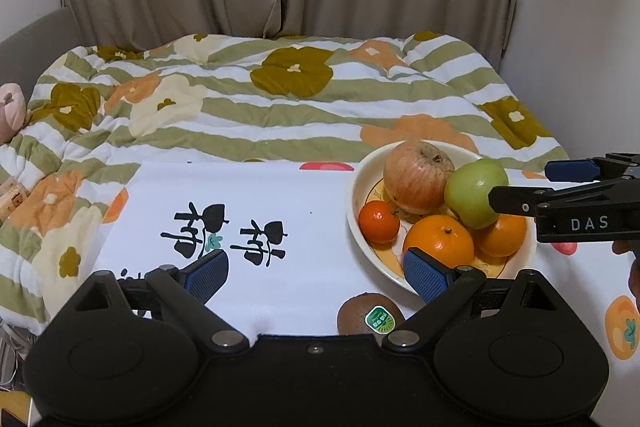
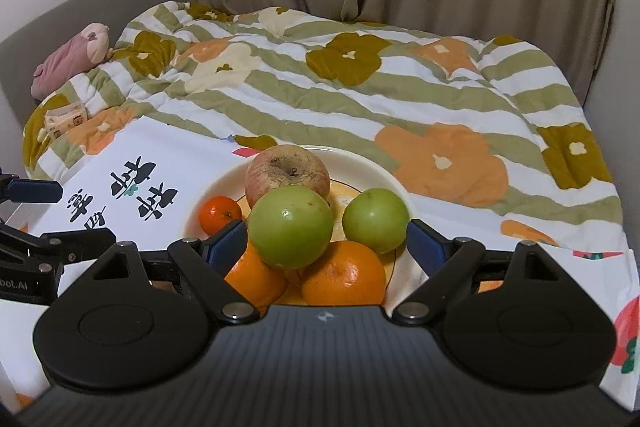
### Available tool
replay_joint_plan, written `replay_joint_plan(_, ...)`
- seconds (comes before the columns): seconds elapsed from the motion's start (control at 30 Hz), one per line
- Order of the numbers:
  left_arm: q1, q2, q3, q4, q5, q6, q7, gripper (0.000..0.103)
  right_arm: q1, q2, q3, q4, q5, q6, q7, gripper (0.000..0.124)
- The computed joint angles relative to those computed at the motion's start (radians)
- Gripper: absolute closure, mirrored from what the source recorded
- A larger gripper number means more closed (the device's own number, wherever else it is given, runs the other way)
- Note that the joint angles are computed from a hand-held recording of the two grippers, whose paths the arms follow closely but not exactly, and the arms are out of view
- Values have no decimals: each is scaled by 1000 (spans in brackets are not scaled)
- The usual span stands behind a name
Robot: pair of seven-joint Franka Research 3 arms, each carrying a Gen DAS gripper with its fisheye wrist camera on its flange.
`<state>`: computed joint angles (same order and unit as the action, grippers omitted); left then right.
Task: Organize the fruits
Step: 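Carry the mandarin and green apple into the cream bowl and open both tools, then withdraw both tools from the bowl toward the kiwi and tomatoes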
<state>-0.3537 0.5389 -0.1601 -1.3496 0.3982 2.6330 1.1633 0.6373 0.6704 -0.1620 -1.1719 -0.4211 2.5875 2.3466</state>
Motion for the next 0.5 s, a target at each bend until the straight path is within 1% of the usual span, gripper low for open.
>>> replay_joint_plan(0.23,9,-60,-4,-74,9,56,0,6,41,-78,-25,-85,-69,-8,86,22)
replay_joint_plan(0.3,9,-86,-1,-110,20,80,-11,6,47,-105,-24,-114,-96,-11,118,22)
replay_joint_plan(0.4,1,-133,18,-172,60,125,-63,6,60,-149,-20,-160,-145,-22,176,22)
replay_joint_plan(0.5,12,-178,12,-232,76,158,-83,6,68,-190,-5,-201,-196,-40,237,22)
